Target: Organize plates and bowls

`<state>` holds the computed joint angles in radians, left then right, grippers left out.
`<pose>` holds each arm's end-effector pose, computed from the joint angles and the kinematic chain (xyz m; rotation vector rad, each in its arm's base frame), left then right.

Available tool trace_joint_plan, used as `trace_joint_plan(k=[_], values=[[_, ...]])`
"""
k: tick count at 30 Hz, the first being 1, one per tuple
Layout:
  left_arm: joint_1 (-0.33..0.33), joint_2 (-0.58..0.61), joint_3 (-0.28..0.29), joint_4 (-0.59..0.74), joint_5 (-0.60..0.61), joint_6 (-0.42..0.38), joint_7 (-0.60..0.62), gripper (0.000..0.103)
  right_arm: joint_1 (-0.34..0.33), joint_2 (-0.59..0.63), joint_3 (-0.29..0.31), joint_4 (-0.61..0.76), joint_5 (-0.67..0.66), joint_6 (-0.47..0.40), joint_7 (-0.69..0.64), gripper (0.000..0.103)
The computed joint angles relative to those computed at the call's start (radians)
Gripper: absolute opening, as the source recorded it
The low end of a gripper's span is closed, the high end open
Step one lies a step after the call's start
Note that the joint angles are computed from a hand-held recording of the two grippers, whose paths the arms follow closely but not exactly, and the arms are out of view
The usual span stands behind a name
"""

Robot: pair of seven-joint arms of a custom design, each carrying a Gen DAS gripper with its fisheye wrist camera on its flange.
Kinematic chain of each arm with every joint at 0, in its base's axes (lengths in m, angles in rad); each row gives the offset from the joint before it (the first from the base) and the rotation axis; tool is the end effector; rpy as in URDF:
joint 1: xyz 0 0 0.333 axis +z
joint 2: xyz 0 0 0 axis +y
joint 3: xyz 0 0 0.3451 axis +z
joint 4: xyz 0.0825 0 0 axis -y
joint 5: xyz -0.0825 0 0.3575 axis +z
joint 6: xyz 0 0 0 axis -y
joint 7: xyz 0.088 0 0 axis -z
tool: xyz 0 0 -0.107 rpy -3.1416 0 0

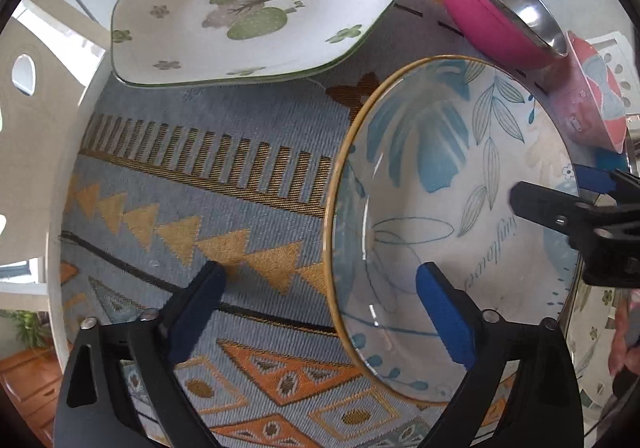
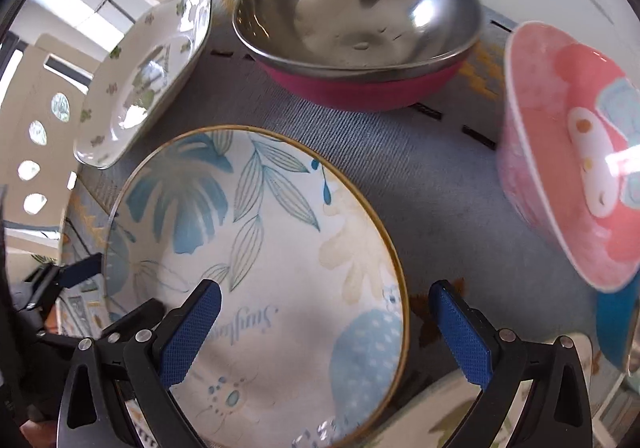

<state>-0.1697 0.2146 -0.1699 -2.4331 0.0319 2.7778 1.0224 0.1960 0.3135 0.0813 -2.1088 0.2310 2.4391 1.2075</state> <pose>0.4687 -0.1669 0.2838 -2.3946 1.9861 -0.2078 0.5509 0.1553 0.3164 -2.5475 1.5792 0.1608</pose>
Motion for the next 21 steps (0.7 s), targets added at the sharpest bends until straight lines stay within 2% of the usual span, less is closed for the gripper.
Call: trace_joint_plan(k=[6,9,12,14,16,19,21], values=[[-0.001,0.022,0.001,0.032,-0.017,-0.03,-0.023,0.103,0.04,0.003,-0.01,-0.013,-0.097,0.036,0.025,0.103],[-0.007,0.026,0.008,0.036,-0.008,-0.026,-0.05,0.103,0.044,0.008,-0.01,0.002,-0.104,0.014,0.059,0.103],[-0.011,0.02,0.021,0.02,0.014,0.004,-0.076,0.103,0.043,0.027,-0.012,0.03,-0.113,0.001,0.081,0.103],[-0.014,0.028,0.021,0.03,0.025,0.004,-0.087,0.103,0.04,0.053,-0.013,0.057,-0.115,0.018,0.088,0.103],[-0.011,-0.012,0.021,-0.03,0.03,0.032,-0.093,0.103,0.032,0.052,-0.007,0.046,-0.105,0.054,0.081,0.103],[-0.046,-0.01,0.06,-0.047,0.111,0.081,-0.194,0.103,0.021,0.048,0.004,0.016,-0.079,0.143,0.072,0.103],[-0.078,-0.01,0.09,-0.057,0.189,0.115,-0.274,0.103,0.015,0.037,0.013,0.005,-0.066,0.144,0.06,0.101]])
